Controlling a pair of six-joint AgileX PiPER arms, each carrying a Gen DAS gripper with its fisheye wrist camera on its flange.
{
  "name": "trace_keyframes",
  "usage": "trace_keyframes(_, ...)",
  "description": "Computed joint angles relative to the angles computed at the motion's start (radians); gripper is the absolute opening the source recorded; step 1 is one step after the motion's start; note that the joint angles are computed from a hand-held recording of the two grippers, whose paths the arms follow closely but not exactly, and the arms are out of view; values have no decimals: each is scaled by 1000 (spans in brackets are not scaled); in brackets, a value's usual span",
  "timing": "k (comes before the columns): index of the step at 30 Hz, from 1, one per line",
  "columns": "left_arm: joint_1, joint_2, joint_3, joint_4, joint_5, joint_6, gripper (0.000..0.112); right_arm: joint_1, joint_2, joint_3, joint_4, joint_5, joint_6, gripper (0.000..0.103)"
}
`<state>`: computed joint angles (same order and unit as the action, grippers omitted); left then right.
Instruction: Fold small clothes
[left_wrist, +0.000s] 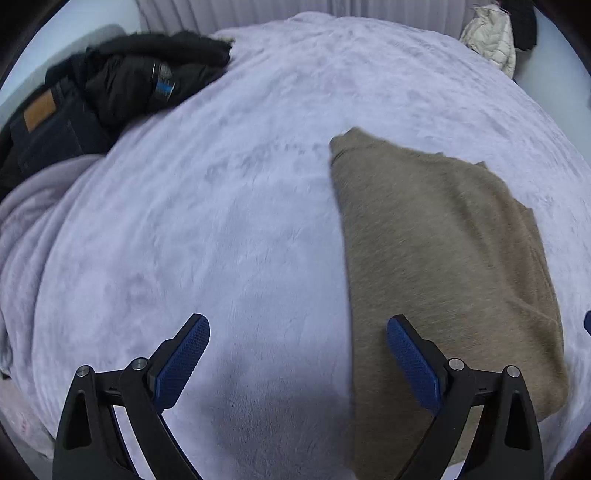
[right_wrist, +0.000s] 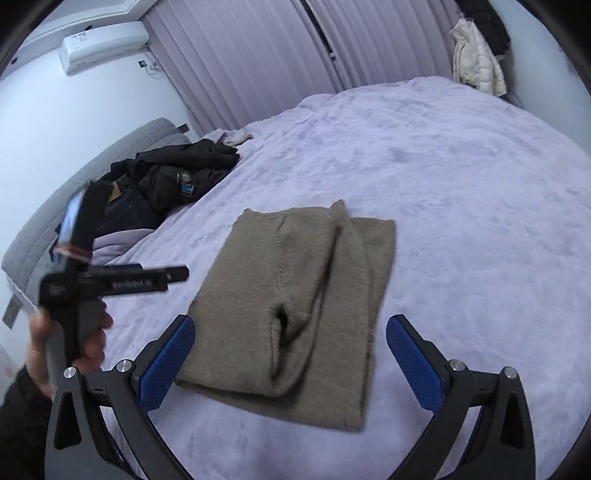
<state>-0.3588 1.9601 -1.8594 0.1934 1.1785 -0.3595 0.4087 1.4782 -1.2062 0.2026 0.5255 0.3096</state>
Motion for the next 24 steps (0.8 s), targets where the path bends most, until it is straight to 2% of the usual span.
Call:
trace_keyframes(2, 57, -19, 66, -96, -59, 23, 97, -44, 112, -95, 154, 54, -134, 89)
trace_keyframes(3, 72, -34, 104, -128, -85, 29, 97, -63, 171, -145, 212, 88, -188, 89)
trace_keyframes(5, 91, -30, 125, -173, -107, 44, 97, -86, 277, -229, 258, 143, -214, 79)
trace_keyframes(6, 91, -16, 123, -179, -107, 49, 97, -93, 334, -275, 278, 178, -219, 78)
trace_keyframes(9, 51, 20, 114, -106, -121, 21, 97, -97, 411, -313, 353, 163, -292, 71)
trace_keyframes(10, 47, 26, 105, -95, -120, 25, 97, -89, 422, -334, 330, 169, -270, 57)
trace_keyframes(11, 49, 26, 92, -100, -105, 34, 97, -86, 432, -356, 314, 184, -247, 32)
trace_keyframes(12, 56, 28, 73, -114, -89, 42, 97, -96, 428, -365, 338, 201, -250, 27)
trace_keyframes(14, 69, -3, 72, -172, -108, 69, 97, -108, 365, -332, 384, 181, -287, 24)
trace_keyframes(17, 45, -20, 35, -235, -104, 116, 97, -89, 243, -276, 294, 138, -270, 23)
trace_keyframes(19, -14, -8, 17, -199, -106, 130, 97, -79, 201, -251, 226, 132, -239, 23)
trace_keyframes(21, -78, 23, 7, -89, -93, 79, 98, -82, 208, -238, 169, 138, -211, 23)
trace_keyframes(23, -78, 53, 2, -105, -94, 72, 99, -91, 260, -258, 78, 175, -142, 23)
trace_keyframes(24, -68, 51, 8, -129, -102, 71, 100, -106, 280, -249, 80, 173, -145, 23)
